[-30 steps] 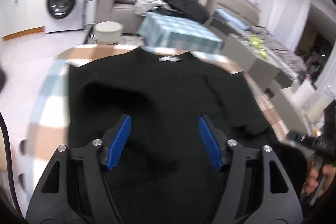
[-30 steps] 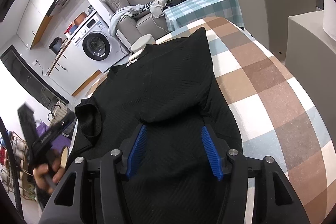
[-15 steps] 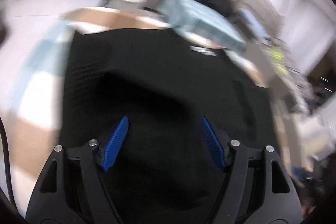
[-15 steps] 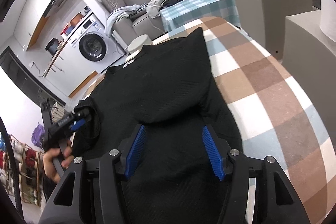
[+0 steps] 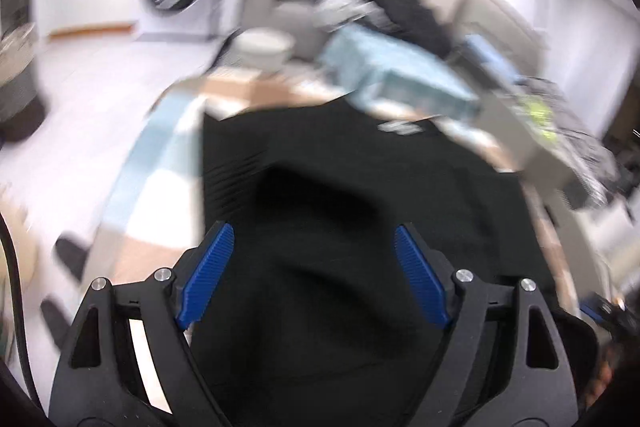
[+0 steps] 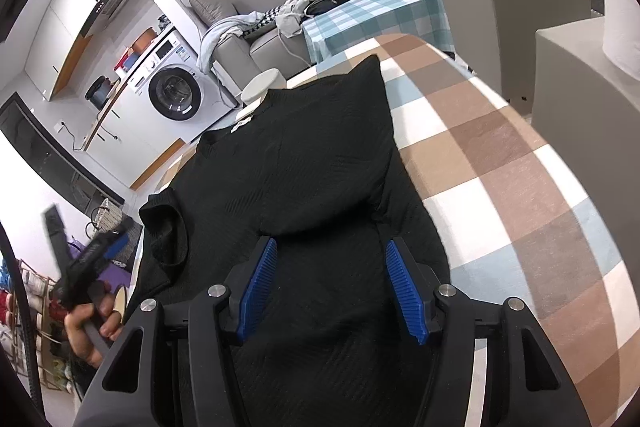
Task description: Fold small clothes
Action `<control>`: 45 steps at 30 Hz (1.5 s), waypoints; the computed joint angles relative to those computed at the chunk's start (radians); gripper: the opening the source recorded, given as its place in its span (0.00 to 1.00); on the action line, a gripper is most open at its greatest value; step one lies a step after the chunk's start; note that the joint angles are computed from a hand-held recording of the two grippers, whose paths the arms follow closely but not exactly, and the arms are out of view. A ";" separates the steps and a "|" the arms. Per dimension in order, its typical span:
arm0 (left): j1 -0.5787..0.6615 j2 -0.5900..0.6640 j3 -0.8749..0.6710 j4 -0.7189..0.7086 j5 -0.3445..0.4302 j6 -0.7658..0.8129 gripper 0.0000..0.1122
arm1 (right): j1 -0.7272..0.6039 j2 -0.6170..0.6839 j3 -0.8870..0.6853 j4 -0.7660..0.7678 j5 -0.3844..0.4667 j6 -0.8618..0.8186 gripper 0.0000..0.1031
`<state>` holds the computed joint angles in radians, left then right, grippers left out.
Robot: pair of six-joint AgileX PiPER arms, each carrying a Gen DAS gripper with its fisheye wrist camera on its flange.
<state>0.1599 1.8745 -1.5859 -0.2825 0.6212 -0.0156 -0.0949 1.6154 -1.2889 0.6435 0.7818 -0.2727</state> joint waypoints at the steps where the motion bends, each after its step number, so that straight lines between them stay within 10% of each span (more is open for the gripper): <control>1: 0.012 0.024 -0.017 0.010 0.015 -0.027 0.72 | 0.004 0.005 -0.005 0.001 0.002 0.001 0.57; 10: 0.034 0.259 -0.359 0.035 0.142 -0.122 0.19 | 0.004 0.004 0.009 0.004 0.004 -0.002 0.57; 14: 0.036 0.264 -0.427 -0.190 0.171 0.059 0.20 | -0.006 -0.007 0.017 -0.009 0.001 0.010 0.57; 18: -0.010 0.204 -0.385 -0.153 0.121 0.070 0.60 | -0.014 -0.022 0.020 -0.011 0.003 0.010 0.57; 29: -0.041 0.074 -0.087 -0.126 0.090 0.125 0.61 | -0.005 -0.020 0.027 -0.033 0.000 0.006 0.60; 37: -0.059 -0.308 0.364 0.111 -0.063 0.020 0.70 | -0.015 -0.078 0.058 -0.127 0.004 0.011 0.78; 45: 0.034 -0.694 0.746 0.147 -0.004 0.011 0.70 | -0.124 -0.222 0.215 -0.098 0.077 -0.255 0.78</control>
<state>0.1941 1.1807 -0.8400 -0.1358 0.6172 -0.0045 -0.2192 1.3936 -1.0736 0.5458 0.8586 -0.5276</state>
